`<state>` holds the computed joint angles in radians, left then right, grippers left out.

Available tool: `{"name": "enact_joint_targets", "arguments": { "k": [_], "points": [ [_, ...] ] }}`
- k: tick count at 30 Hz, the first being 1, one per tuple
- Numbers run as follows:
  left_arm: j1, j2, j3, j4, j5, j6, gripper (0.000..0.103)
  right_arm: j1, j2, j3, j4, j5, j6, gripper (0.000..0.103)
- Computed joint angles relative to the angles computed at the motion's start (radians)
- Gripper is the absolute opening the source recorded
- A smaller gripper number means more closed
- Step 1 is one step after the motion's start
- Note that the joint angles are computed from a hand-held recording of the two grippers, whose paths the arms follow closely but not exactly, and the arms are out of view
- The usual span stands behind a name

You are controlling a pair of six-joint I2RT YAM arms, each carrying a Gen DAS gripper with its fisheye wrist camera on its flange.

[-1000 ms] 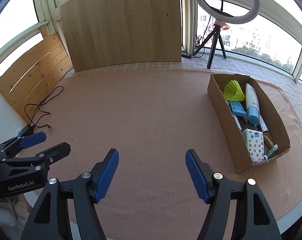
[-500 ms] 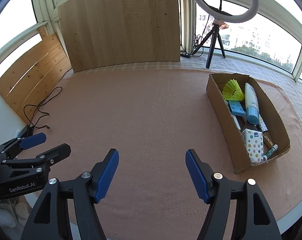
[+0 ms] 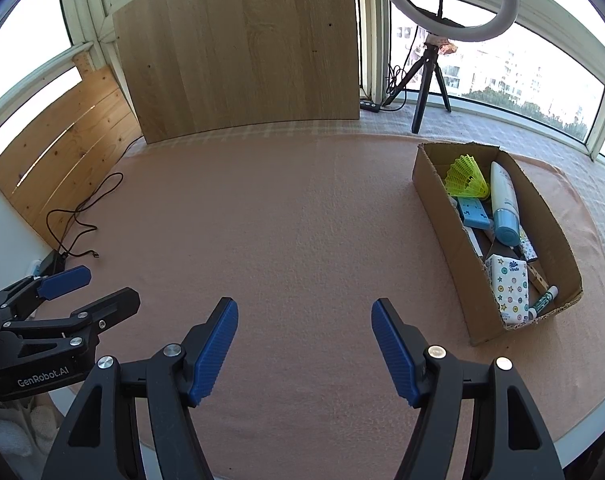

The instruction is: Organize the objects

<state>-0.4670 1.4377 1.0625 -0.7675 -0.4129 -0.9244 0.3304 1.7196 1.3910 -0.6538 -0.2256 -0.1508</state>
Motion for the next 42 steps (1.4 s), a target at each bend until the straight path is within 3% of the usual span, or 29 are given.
{"name": "enact_joint_targets", "arguments": {
  "k": [42],
  "points": [
    [0.012,-0.015,-0.014,0.009,0.013,0.027,0.086,0.000,0.002,-0.002,-0.007,0.006,0.009,0.066]
  ]
}}
